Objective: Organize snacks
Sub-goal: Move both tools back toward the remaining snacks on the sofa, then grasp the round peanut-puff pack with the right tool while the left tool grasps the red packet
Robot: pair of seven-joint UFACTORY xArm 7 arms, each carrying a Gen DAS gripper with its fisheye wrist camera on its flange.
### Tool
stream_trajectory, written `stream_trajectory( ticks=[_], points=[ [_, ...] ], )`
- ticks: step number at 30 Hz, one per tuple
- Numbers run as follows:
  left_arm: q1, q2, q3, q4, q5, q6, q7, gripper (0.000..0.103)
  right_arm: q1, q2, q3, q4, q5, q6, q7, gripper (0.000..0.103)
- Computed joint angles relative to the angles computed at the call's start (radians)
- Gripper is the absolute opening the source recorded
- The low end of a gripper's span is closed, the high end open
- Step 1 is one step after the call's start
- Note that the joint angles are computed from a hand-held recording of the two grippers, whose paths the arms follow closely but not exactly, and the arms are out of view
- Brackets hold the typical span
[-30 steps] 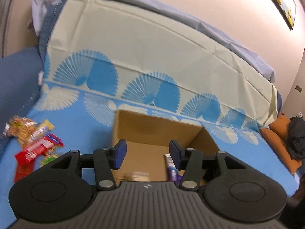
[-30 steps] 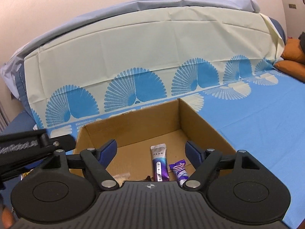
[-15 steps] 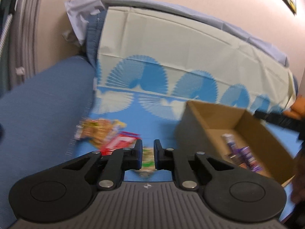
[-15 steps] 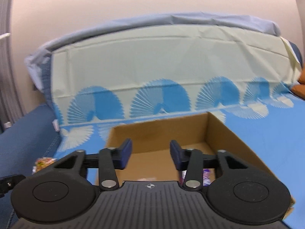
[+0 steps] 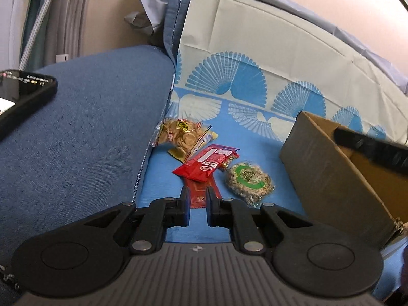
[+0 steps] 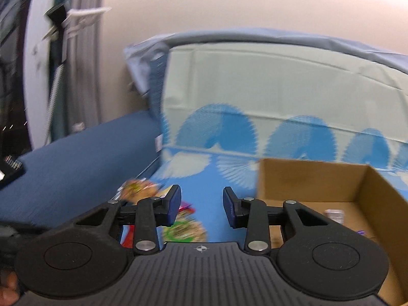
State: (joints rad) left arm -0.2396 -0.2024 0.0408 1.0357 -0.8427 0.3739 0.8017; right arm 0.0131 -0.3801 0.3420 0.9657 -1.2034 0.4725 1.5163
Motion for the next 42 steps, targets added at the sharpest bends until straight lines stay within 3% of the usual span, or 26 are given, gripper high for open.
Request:
stream_trajectory(
  ticks=[9,12,15,21,25,30,34,37,42],
  points=[
    [0.012,0.028,-0.004,0.034,-0.069,0.046,0.038,0.013,0.092,0.146,-0.009,0.09,0.027,0.067,-0.032,0.043],
    [0.02,0.042,-0.009,0.047,-0.083,0.054,0.034,0.013,0.127,0.178,-0.032,0.103,0.032,0.088,-0.03,0.054],
    [0.026,0.053,-0.016,0.057,-0.104,0.056,0.045,0.013,0.158,0.214,-0.057,0.12,0.051,0.114,-0.043,0.057],
    [0.035,0.059,-0.027,0.06,-0.127,0.046,0.048,0.013,0.199,0.343,-0.13,0.22,0.066,0.113,-0.124,0.088],
    [0.038,0.057,-0.026,0.06,-0.151,0.051,0.065,0.013,0.232,0.452,-0.189,0.319,0.11,0.136,-0.198,0.094],
    [0.041,0.057,-0.026,0.061,-0.169,0.056,0.081,0.013,0.246,0.554,-0.251,0.41,0.317,0.133,-0.361,0.096],
    [0.043,0.054,-0.024,0.06,-0.185,0.065,0.094,0.013,0.24,0.581,-0.268,0.42,0.532,0.121,-0.515,0.081],
    [0.046,0.053,-0.02,0.063,-0.204,0.081,0.108,0.013,0.262,0.552,-0.294,0.378,0.551,0.091,-0.507,0.08],
    [0.053,0.053,-0.021,0.067,-0.216,0.098,0.117,0.013,0.284,0.457,-0.266,0.318,0.601,0.154,-0.568,0.08]
  ],
)
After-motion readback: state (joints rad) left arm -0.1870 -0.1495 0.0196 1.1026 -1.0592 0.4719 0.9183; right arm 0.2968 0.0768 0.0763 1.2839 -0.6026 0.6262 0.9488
